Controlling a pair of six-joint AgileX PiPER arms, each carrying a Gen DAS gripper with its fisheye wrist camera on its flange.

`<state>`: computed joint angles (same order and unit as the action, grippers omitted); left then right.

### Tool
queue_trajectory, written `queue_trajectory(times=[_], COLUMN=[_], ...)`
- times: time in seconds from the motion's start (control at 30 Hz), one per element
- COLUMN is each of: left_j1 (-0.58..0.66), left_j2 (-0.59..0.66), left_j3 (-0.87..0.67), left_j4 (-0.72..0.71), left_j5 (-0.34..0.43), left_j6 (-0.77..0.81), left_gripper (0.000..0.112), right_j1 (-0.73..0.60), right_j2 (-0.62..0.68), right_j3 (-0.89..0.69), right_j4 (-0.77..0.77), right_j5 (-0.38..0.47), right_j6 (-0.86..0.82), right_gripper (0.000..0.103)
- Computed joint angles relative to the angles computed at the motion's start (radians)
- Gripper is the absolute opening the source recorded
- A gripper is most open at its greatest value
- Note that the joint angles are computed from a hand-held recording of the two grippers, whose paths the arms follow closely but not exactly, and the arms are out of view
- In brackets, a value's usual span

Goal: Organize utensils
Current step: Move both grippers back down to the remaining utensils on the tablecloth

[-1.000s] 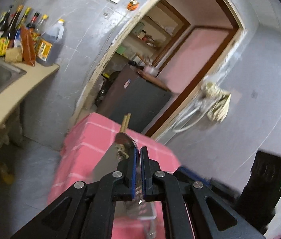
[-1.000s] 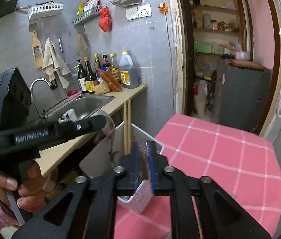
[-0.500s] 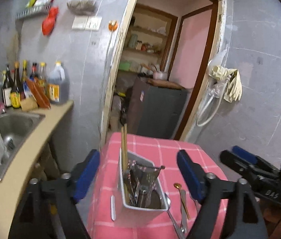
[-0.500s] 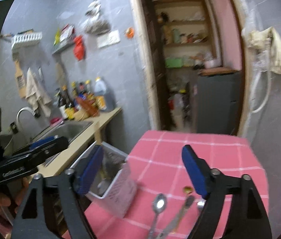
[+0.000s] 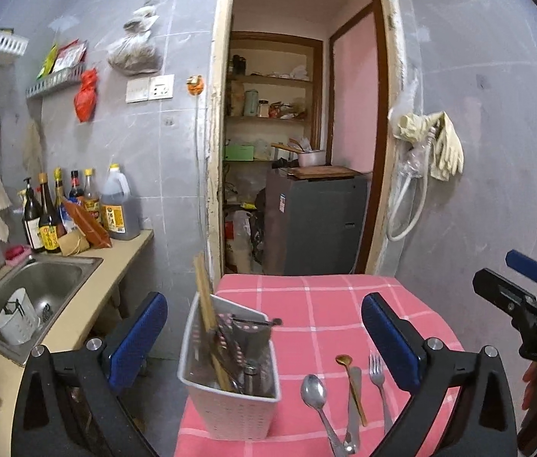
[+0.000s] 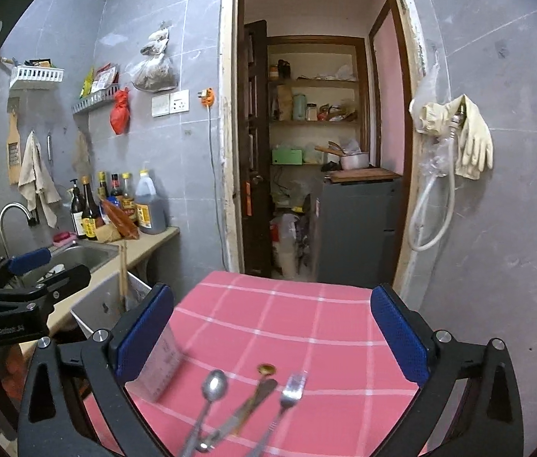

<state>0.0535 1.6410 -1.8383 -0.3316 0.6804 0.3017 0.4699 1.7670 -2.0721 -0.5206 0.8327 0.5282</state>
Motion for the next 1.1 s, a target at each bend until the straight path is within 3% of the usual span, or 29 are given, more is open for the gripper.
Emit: queue_trajectory(times=[0.27, 0.43, 0.67, 0.83, 0.9, 1.1], left_j1=[-0.124, -0.179, -0.269, -0.313, -0.323, -0.348], left_j2=[-0.041, -0.046, -0.034, 0.030, 0.075, 0.227], left_j3=[0.077, 0.112, 0.161, 0.126, 0.092, -0.023], left_j4=[0.170, 0.182, 0.223, 0.265, 0.292, 0.435], left_j5=[-0.029, -0.017, 0.000, 0.043, 0.077, 0.178], left_j6=[-0.141, -0.190, -0.213, -0.288, -0.337, -0.522], left_gripper=[0.103, 0.103, 0.102, 0.086, 0.077, 0.063], right_j1=[-0.129, -0.251, -0.408, -0.488, -0.500, -0.500], right_j2=[-0.084, -0.079, -0.007, 0.107, 0.151, 0.314], right_j3=[0.157, 0.198, 0.208, 0.151, 0.126, -0.001], right_j4=[0.166, 0.403, 0.752, 0.937, 0.976, 1.037], right_j5=[-0.067, -0.073, -0.013, 0.075, 0.105, 0.198], right_j6=[-0.133, -0.341, -0.655, -0.783, -0.807, -0.839], right_gripper=[0.102, 0.102, 0.102, 0.100, 0.091, 0.069])
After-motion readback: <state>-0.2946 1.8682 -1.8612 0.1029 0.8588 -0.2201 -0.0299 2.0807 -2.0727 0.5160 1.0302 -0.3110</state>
